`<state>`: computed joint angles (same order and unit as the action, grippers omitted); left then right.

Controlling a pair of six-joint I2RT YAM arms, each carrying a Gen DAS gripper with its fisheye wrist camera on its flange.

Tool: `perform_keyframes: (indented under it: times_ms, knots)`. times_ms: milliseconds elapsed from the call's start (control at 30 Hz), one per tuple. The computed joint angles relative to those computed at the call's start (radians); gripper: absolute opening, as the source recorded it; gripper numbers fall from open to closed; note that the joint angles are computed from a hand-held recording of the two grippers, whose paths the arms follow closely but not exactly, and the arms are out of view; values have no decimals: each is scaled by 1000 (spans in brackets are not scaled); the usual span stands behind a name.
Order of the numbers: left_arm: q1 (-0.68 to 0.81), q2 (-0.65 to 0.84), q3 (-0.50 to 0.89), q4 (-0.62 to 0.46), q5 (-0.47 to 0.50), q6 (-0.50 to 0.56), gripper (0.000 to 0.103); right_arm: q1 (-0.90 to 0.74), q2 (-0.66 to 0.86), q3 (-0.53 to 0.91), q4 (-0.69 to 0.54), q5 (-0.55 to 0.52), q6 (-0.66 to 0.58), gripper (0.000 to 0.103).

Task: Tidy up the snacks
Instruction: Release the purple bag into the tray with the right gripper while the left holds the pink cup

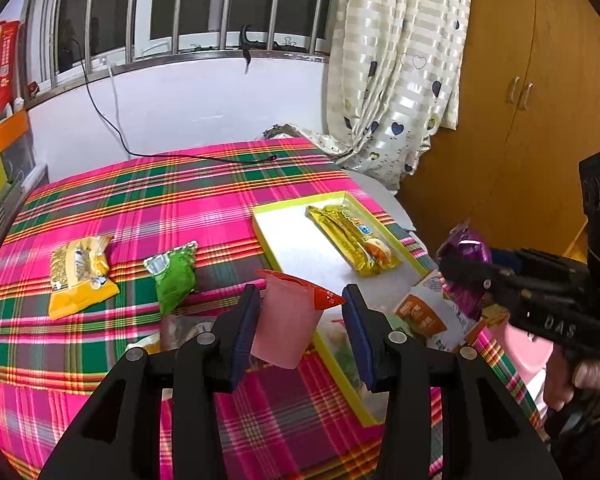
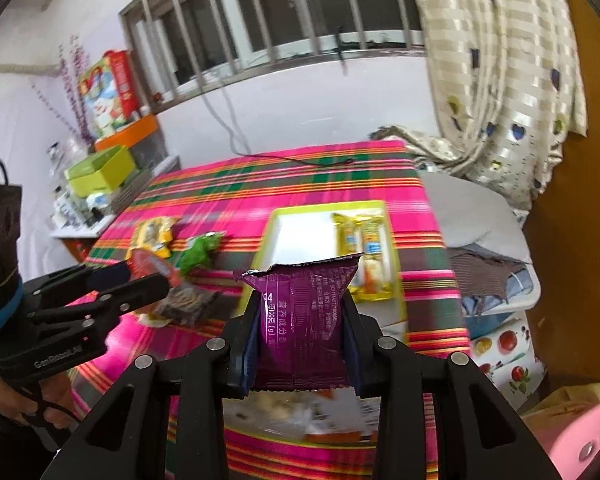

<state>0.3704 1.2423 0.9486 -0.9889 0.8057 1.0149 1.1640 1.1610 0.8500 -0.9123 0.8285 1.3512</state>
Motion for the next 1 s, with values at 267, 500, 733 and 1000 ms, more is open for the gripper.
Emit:
perform_keyframes:
  times_ms: [267, 500, 733, 1000]
  knots:
    - [-72, 18, -7, 68, -28, -73, 44, -102, -30, -83, 131, -85, -108, 32]
    - [-95, 55, 7, 104, -40, -104, 44, -207, 5, -101, 213, -167, -210, 32]
    - [-114, 84, 16, 127, -52, -130, 44, -301, 53, -105, 239, -229, -274, 33]
    - [-134, 89, 20, 122, -58, -128, 44, -372, 39, -143, 262, -289, -282, 41]
